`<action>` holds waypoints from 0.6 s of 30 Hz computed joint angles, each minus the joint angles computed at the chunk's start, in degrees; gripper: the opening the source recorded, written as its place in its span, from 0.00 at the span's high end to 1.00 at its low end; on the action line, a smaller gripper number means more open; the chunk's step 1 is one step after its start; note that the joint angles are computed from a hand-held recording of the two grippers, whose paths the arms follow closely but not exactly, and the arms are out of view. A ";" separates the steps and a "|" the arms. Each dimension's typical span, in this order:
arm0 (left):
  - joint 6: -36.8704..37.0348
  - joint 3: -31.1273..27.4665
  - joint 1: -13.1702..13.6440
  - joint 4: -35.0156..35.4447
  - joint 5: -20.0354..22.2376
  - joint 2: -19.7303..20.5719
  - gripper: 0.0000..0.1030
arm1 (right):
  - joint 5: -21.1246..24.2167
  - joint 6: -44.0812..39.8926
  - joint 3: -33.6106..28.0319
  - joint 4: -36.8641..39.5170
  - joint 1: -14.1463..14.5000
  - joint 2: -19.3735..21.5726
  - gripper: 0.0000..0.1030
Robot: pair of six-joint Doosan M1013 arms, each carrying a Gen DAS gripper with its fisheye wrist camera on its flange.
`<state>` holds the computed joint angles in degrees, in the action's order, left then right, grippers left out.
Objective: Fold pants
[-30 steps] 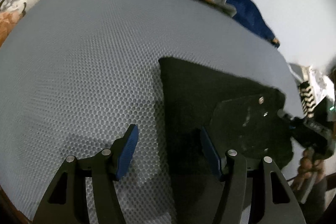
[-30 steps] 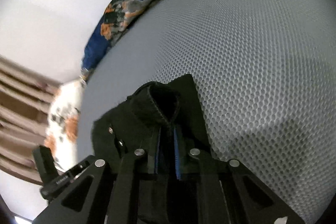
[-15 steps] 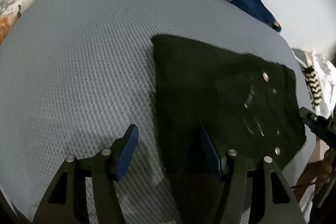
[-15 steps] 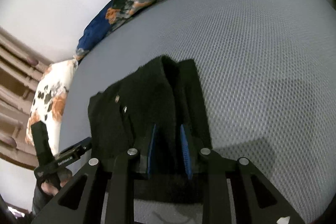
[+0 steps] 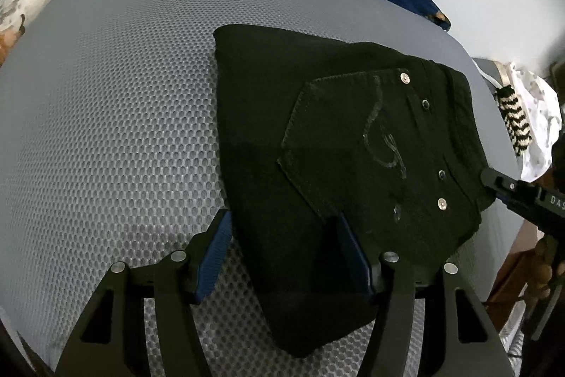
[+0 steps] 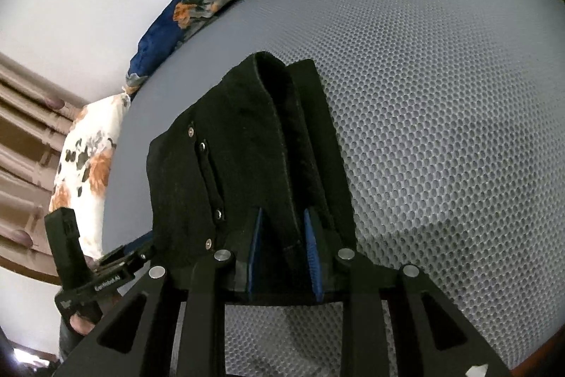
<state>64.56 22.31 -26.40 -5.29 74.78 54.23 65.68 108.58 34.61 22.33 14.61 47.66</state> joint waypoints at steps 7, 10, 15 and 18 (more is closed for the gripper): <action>0.06 3.05 -0.58 1.07 -1.15 -1.62 0.40 | -3.56 1.33 2.81 -5.68 1.44 -2.42 0.90; 0.26 2.92 -0.56 1.07 -0.92 -1.60 0.40 | -4.21 2.75 3.56 -8.11 2.08 -3.07 0.91; 0.99 2.56 -0.64 1.28 -0.49 -1.53 0.40 | -3.88 3.43 3.82 -9.77 2.56 -3.60 0.91; 1.45 5.07 -0.65 1.51 -1.62 -2.81 0.40 | -2.81 3.53 3.68 -10.35 2.61 -3.37 0.91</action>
